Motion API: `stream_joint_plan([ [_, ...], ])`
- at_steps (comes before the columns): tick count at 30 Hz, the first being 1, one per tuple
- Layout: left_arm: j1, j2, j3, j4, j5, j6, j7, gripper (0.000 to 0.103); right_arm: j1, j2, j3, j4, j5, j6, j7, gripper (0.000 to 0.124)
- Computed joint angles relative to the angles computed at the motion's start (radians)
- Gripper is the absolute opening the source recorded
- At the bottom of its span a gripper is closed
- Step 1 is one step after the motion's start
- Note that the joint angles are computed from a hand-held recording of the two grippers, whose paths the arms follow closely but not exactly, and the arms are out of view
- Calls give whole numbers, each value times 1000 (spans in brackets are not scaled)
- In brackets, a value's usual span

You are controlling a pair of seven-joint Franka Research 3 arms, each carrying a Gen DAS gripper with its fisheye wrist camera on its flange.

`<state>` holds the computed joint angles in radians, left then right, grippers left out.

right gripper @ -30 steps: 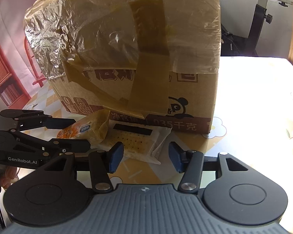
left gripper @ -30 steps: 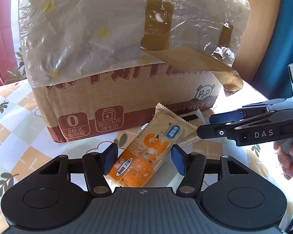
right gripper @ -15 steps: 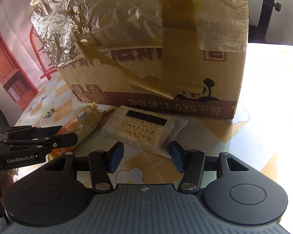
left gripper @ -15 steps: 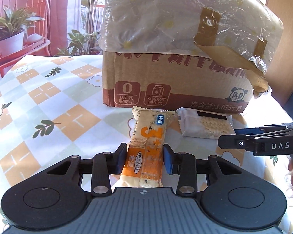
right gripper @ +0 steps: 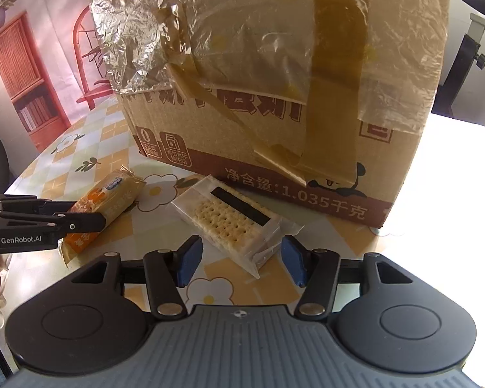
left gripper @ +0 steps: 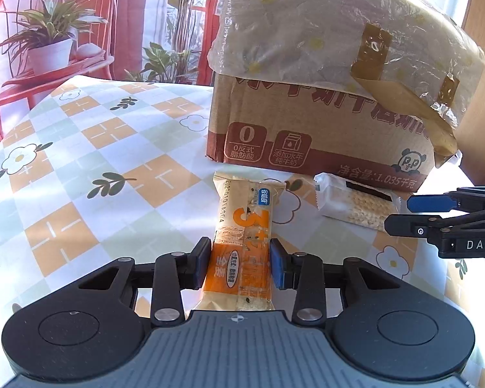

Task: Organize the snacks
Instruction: 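Grasp the orange-white biscuit bar with the left tool, then grasp the clear cracker packet with the right tool while the left holds the biscuit bar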

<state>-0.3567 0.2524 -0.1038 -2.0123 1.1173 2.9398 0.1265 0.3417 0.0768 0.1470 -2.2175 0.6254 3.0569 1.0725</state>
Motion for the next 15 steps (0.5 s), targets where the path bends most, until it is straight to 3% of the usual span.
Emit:
stream_joint_plan([
  [9,0,24,4,19,-25,26,26,41,-19,65,38,70,-16,12,-222,74],
  [15,-19,63,9,70,-70,-5,88,42,19,131,-19,135,-147,-43,-89,74],
])
